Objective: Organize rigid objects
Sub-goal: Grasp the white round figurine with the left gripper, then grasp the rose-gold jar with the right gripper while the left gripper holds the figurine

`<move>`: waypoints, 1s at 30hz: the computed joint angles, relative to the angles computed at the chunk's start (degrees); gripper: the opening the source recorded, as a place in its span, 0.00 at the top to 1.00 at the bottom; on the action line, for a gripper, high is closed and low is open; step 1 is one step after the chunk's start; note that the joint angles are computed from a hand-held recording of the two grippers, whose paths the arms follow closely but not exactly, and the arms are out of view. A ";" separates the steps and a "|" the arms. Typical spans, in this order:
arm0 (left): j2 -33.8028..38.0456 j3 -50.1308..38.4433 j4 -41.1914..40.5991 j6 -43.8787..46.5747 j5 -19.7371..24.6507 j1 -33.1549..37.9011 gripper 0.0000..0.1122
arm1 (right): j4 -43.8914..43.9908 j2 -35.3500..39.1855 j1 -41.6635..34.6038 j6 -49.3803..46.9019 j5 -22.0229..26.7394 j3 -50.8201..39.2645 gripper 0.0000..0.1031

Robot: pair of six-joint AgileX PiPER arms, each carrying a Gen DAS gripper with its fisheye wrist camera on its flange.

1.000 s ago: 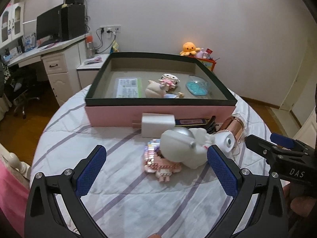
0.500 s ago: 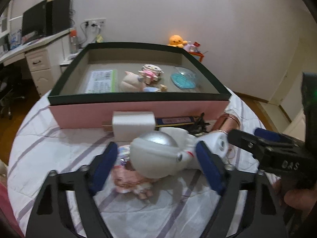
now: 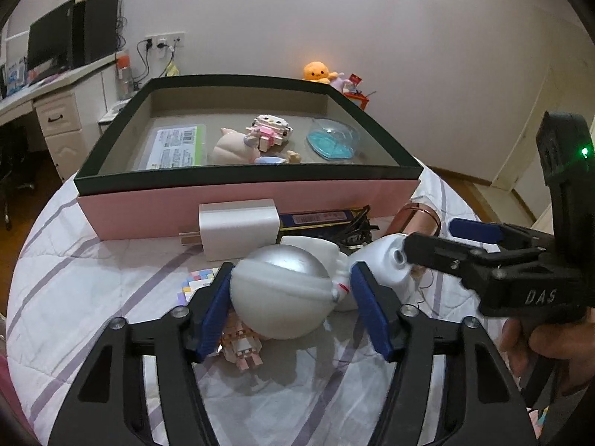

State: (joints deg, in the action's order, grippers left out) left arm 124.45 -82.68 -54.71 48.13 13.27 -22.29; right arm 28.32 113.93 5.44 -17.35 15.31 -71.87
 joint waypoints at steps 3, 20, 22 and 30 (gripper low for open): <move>-0.42 0.58 -3.76 3.44 1.73 1.15 0.44 | 4.69 0.23 -0.77 -4.79 0.69 -0.17 0.02; -1.95 3.37 0.15 0.80 0.04 1.45 0.45 | 19.28 1.42 -2.41 -17.92 4.14 -2.21 0.24; -2.16 3.66 -2.04 3.17 0.67 1.69 0.55 | 17.00 2.19 -2.22 -16.15 4.53 -3.58 0.24; -1.51 2.52 3.59 -2.34 -0.36 1.24 0.42 | 24.35 4.30 -4.60 -19.49 10.74 -5.14 0.23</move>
State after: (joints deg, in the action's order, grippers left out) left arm 122.93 -80.16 -51.12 45.79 12.92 -21.05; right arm 52.67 118.23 0.84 -36.83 26.04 -77.01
